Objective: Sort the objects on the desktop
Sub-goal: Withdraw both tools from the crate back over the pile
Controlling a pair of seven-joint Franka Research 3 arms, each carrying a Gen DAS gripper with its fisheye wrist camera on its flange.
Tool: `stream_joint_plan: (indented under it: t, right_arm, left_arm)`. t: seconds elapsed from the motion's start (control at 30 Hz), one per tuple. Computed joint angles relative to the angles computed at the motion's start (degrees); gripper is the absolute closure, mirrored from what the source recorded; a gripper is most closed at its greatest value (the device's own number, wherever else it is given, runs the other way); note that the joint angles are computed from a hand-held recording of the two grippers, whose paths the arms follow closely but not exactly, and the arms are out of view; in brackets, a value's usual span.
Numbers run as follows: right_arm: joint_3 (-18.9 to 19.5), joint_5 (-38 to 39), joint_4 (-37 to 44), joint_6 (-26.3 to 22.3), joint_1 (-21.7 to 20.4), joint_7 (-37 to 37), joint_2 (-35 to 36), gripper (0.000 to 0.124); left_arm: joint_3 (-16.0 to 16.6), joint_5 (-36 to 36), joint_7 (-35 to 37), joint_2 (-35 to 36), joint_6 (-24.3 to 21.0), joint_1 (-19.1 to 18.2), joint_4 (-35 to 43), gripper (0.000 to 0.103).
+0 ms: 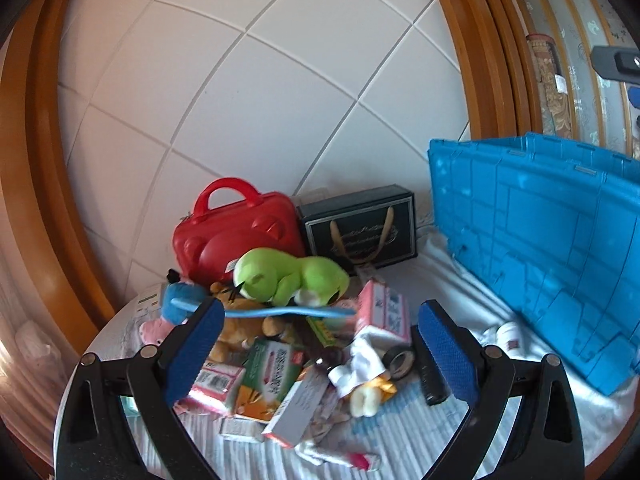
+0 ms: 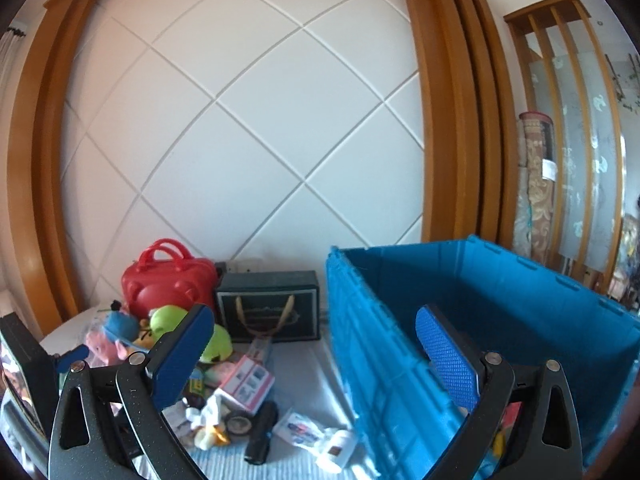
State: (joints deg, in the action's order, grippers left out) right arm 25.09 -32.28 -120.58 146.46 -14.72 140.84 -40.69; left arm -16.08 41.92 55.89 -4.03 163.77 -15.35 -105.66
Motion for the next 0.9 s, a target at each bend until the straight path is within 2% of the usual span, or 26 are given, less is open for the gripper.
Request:
stream_joint_plan:
  t: [0.1, 0.27, 0.37, 0.5, 0.6, 0.63, 0.7, 0.83, 0.9]
  right_arm:
    - [3.26, -0.45, 2.59, -1.07, -0.86, 2.63, 4.62, 0.021]
    - [5.9, -3.71, 5.57, -3.88, 0.87, 7.29, 11.98, 0.021]
    - [5.06, -4.9, 6.12, -4.73, 2.98, 8.06, 15.1, 0.021]
    - [2.18, -6.02, 7.65, -5.02, 5.74, 6.4, 19.67, 0.021]
    - [-0.65, -6.22, 8.61, -4.02, 7.84, 4.97, 22.6, 0.021]
    - [-1.53, -6.39, 8.88, -3.66, 8.47, 4.59, 23.5, 0.021]
    - [-3.53, -6.04, 9.75, -2.99, 10.05, 2.58, 25.84, 0.021]
    - [-7.65, -4.15, 11.42, -1.12, 12.87, -0.32, 30.5, 0.021]
    - [-9.52, -3.24, 12.66, -0.65, 14.17, -1.53, 32.88, 0.021]
  left_arm:
    - [2.38, -5.64, 7.0, -1.73, 2.04, 0.82, -4.67, 0.004]
    - [5.12, -14.61, 17.19, -2.61, 5.7, 2.05, -10.39, 0.004]
    - [5.85, -20.62, 23.73, -1.41, 6.53, 1.87, -11.36, 0.004]
    - [5.11, -24.33, 27.46, 1.64, 7.51, 2.29, -10.82, 0.004]
    - [4.17, -34.71, 37.3, 4.68, 7.43, 1.52, -9.61, 0.004]
    - [3.84, -34.55, 37.94, 5.9, 6.78, 1.57, -8.78, 0.004]
    - [4.22, -26.68, 33.1, 8.33, 5.17, 1.16, -6.71, 0.004]
    - [3.36, -24.15, 33.87, 11.84, 4.66, 1.44, -4.37, 0.011]
    - [3.1, -24.16, 34.28, 13.75, 3.37, 1.64, -2.78, 0.024]
